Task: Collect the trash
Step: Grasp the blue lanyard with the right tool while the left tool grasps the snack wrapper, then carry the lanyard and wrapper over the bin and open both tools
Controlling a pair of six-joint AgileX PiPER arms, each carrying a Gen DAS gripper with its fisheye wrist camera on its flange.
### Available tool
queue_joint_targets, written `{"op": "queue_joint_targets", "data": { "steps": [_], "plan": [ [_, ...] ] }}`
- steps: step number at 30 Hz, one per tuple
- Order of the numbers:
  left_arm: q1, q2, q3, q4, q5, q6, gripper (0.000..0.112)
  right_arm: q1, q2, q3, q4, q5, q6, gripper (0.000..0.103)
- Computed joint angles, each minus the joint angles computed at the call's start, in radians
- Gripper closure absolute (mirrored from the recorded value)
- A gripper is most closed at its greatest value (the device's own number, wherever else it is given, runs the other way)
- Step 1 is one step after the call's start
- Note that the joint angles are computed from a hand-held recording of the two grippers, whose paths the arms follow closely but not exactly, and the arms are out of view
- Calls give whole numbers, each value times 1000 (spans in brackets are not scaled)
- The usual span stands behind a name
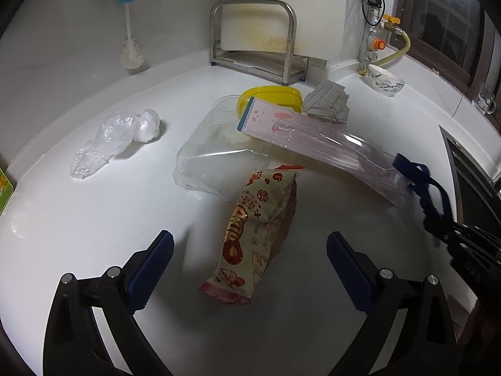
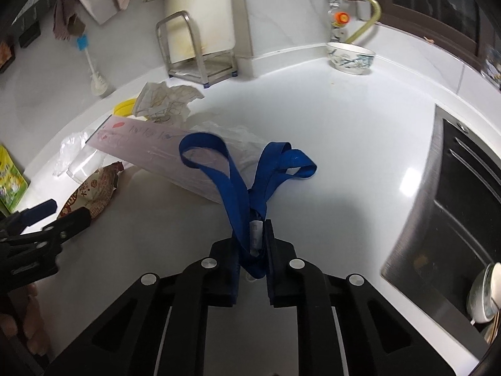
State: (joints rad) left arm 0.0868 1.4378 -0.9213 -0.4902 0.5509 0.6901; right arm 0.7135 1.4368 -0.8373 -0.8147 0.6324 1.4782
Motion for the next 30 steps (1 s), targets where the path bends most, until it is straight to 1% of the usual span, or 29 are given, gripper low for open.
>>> {"op": "queue_joint_targets", "data": {
  "steps": [4, 8, 10, 11, 12, 14, 16, 17, 19, 22, 26, 30],
  "plan": [
    [-32, 47, -29, 117, -22, -139, 16, 10, -37, 31, 6, 25, 9, 90],
    [-42, 64, -34, 128, -39, -156, 19, 15, -87, 70, 21, 22, 41, 90],
    [-50, 65, -33, 129, -46, -152, 34, 15, -95, 78, 30, 19, 39, 90],
    [-58, 70, -38, 138, -42, -155, 38, 14, -94, 77, 39, 19, 29, 90],
    [-64, 75, -42, 144, -37, -157, 45, 13, -96, 75, 50, 16, 15, 90],
    [-71, 71, -38, 142, -38, -150, 52, 17, -99, 70, 54, 17, 7, 90],
    [-71, 66, -38, 124, -28, -131, 66, 29, -107, 65, 48, 27, 9, 90],
    [-70, 66, -40, 115, -21, -122, 68, 31, -111, 65, 49, 28, 6, 90],
    [-71, 64, -42, 102, -12, -112, 83, 34, -115, 62, 55, 36, -3, 90],
    [-54, 65, -52, 68, 25, -83, 96, 30, -125, 74, 64, 32, -1, 90],
    [-26, 39, -40, 19, 53, -38, 96, 7, -142, 95, 88, 3, -11, 90],
    [-2, 2, -25, -6, 75, 3, 97, 13, -162, 98, 71, 9, 17, 90]
  ]
}}
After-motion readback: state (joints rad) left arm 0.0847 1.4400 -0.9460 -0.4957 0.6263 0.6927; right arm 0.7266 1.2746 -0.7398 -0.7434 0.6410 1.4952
